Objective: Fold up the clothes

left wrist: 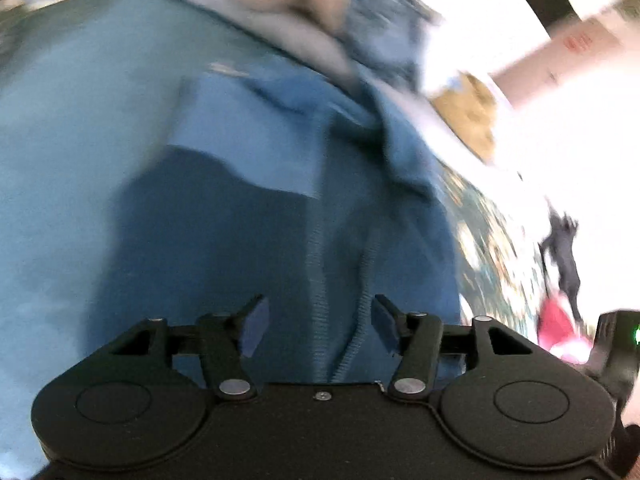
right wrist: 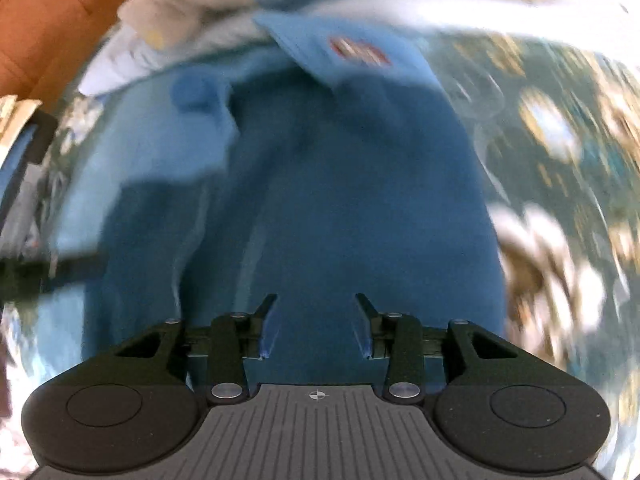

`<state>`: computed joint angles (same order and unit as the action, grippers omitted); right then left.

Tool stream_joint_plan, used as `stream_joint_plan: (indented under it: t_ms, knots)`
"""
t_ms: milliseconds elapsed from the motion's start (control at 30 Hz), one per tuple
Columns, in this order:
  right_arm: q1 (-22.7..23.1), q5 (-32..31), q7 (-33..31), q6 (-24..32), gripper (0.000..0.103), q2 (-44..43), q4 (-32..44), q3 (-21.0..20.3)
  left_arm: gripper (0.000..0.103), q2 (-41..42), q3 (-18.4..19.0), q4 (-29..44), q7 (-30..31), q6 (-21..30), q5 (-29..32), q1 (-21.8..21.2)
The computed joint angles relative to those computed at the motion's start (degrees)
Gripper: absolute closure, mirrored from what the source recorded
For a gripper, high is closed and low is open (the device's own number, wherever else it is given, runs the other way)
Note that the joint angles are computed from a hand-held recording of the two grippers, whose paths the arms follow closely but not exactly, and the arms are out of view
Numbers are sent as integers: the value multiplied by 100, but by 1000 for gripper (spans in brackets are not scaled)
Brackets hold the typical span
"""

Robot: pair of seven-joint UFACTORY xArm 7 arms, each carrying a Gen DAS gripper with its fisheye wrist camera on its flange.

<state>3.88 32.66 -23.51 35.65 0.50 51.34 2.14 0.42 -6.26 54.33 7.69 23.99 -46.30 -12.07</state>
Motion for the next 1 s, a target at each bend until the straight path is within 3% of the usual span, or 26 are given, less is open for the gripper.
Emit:
stream_joint_plan:
  t_ms: [100,267,367,500,567,800,933,1000]
  knots:
    - [-148,229,-42,344,67,-269,-382,-171,42,511,-324,407,136,-172,438,-130]
    - [-342,731,-765,645,63,-545,-709,-439,43,1355,-157,1087,-1580,224,2754,-690]
    - [-447,877,-1217,780,62,-554,-707,-564,43,1452,-195,1143,-2230,280,3287,-799]
    - [-646,952,-1643,943,61,-491,-693,-677,44,1397,-307,976,-2853,-34,3389,-817]
    - [-738,864,-1713,936,61,-498,-719,-694,45,1230,-443,799,-2829,-185,3241,-749]
    - [-1077,587,-1702,1213,60,-349,-680,-811,45,1277,-368,872,-3317,27,3851,-959]
    - [-1198,575,-1848,1293,59,-241,-609,-804,45,1112,-628,553,-3159,-515,3027,-709]
    - [-1242,557,-1874,1314,59,-203,-585,-791,49,1081,-852,412,-2739,-798,2303,-492]
